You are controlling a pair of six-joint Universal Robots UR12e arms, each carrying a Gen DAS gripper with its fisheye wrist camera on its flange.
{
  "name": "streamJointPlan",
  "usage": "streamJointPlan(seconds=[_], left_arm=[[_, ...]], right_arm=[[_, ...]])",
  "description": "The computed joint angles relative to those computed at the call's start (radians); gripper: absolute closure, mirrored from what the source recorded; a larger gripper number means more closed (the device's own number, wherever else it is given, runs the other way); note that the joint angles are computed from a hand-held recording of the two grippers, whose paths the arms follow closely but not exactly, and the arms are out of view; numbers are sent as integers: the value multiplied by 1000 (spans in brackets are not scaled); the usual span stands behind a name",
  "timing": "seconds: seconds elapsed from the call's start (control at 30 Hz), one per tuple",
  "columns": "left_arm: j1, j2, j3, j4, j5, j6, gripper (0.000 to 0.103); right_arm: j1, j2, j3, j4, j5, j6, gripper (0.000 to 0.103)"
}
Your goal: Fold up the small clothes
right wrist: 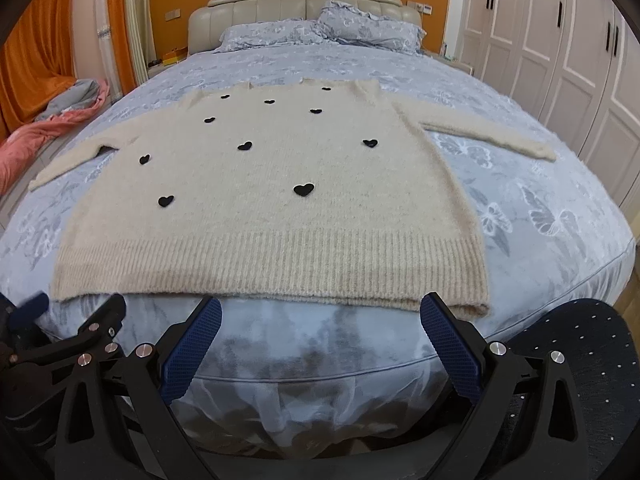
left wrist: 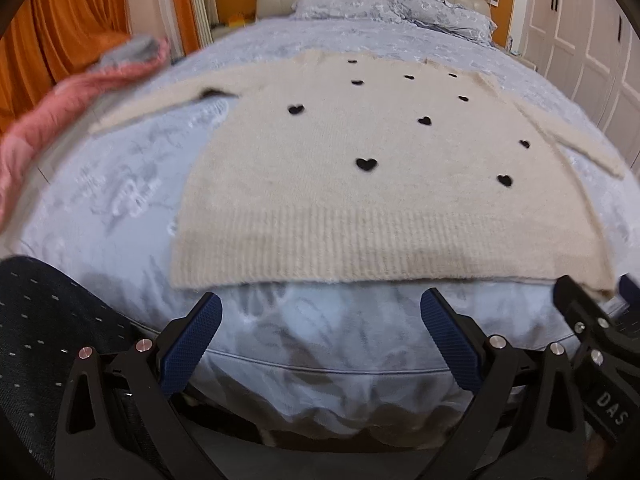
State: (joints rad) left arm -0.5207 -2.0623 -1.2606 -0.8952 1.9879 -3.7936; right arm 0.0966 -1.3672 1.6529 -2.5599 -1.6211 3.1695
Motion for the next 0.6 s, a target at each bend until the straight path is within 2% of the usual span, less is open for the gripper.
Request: streamJointPlan(seconds=[0.1,0.2,0.23,0.3,0.4,0.5,0.6], left_arm=[[12,7,0,12,-12,-22,6],[31,20,-10,42,-20,-83,6],[38,21,-8,43,-20,-106,6],[55,20,2,33,-27,-141,6],[76,12,25,19,-31,-163,6],[92,-13,75,-15,-7,-168,6],[106,-42,129,-54,3,-188,6]], right_arm=[[-28,15,-35,55,78,50,5],[-73,34,-75,58,147,116,5],[-99,55,-105,45,157,123,5],[-124,93,-163,42,129,117,5],[-183,185,-302,77,82,144,5],[-254,307,-486,163,111,248,5],[-298,416,-645,251,123,363,5]])
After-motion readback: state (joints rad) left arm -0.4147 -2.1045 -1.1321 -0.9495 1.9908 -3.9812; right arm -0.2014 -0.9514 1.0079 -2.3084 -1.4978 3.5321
